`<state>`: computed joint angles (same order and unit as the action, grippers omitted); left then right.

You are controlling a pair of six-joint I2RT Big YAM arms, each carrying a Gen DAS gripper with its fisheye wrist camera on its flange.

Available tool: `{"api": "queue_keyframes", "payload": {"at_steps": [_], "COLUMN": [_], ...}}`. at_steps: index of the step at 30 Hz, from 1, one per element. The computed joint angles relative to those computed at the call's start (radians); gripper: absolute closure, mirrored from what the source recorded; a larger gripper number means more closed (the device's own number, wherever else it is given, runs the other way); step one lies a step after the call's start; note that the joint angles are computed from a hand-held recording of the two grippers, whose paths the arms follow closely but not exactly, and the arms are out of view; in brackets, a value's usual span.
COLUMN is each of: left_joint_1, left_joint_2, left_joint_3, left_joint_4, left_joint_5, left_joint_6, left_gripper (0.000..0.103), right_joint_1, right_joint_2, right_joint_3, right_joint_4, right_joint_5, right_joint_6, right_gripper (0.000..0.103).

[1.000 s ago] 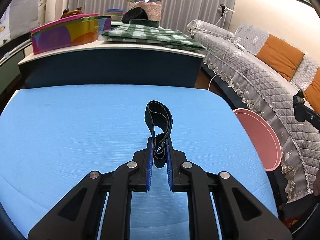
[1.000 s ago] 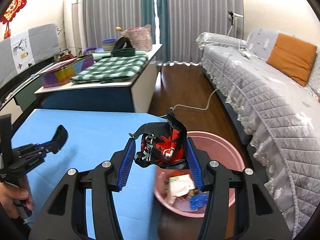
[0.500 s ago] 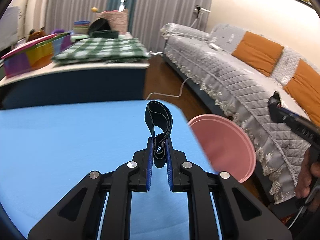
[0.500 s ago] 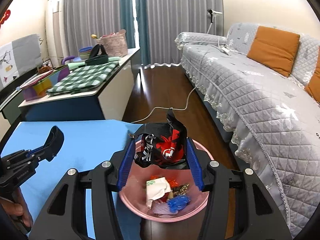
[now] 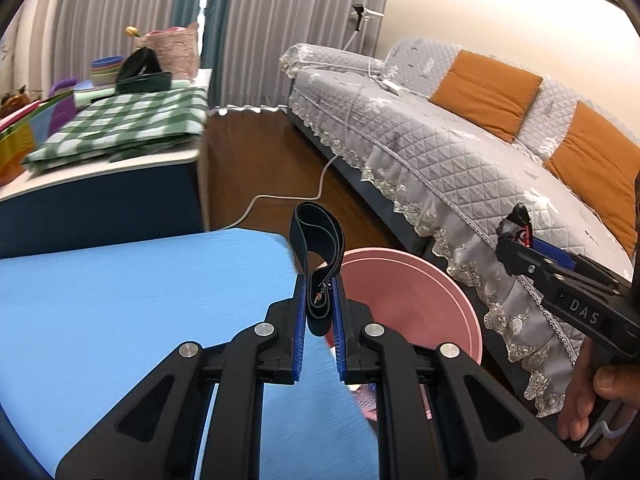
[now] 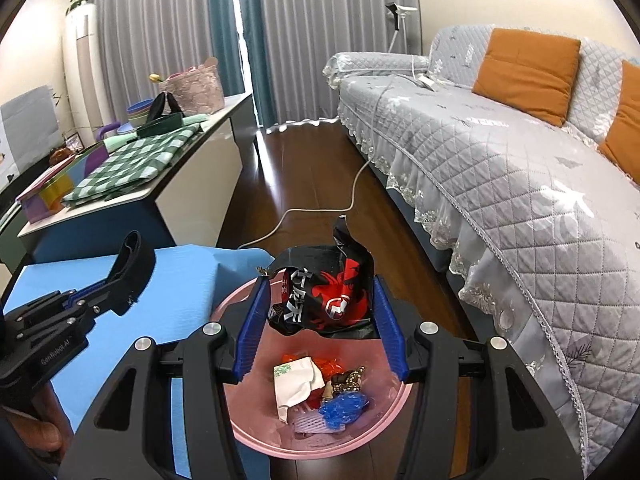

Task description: Collect trash

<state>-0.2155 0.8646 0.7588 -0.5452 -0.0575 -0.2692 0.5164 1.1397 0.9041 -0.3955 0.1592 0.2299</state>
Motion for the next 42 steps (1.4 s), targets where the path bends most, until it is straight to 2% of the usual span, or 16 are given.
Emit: {"api": "queue_keyframes", "payload": {"at_steps": [8,10,11,13,14,15,24,28,32,36,39,42], "left_joint_1": [-0.034,-0.036,-0.036,-0.034,-0.034,-0.031,-0.015,-0.008,0.015,0.054,0.096,0.173], "left_joint_2": [0.066,0.082,0.088,0.095,0.095,0.089,0.037,-0.026,-0.116,-0.2,-0.275,-0.365], "left_joint_3": [0.02,0.028,0.031,0.033,0.032,0.026,0.006,0.002,-0.01,-0.023,-0.036,-0.057], "left_joint_4": [0.032,0.037,0.037,0.037,0.037,0.045,0.011,-0.041,-0.111,-0.188,-0.258,-0.33], "left_joint_5": [0.005,0.016,0.024,0.035,0.033,0.034,0.034,0.03,0.024,0.038,0.042,0.08], "left_joint_6": [-0.015,-0.011,-0.01,-0.015,-0.022,-0.03,-0.045,-0.041,-0.04,-0.032,-0.004,0.047], "left_gripper": [0.091,0.091,0.089,0.08,0.066,0.058,0.054,0.048,0.036,0.033,0.03,0.027], "right_joint_1": [-0.022,-0.024,-0.025,-0.029,-0.031,-0.033,-0.028,-0.004,0.04,0.075,0.104,0.154], "right_joint_2": [0.035,0.044,0.048,0.05,0.05,0.05,0.033,0.007,-0.033,-0.058,-0.085,-0.121], "right_joint_3": [0.006,0.01,0.011,0.008,0.007,0.006,0.001,-0.008,-0.023,-0.028,-0.027,-0.025], "right_joint_4": [0.001,-0.004,-0.008,-0.009,-0.008,-0.008,-0.015,-0.011,-0.01,-0.033,-0.062,-0.085], "right_joint_5": [-0.019,-0.019,-0.01,-0.001,0.001,0.004,0.011,0.028,0.05,0.046,0.055,0.105], "right_joint_6": [0.007,0.01,0.013,0.018,0.02,0.022,0.034,0.035,0.047,0.072,0.1,0.116], "right_gripper": [0.05,0.046,0.039,0.029,0.025,0.021,0.012,0.01,0.007,0.006,0.006,0.006]}}
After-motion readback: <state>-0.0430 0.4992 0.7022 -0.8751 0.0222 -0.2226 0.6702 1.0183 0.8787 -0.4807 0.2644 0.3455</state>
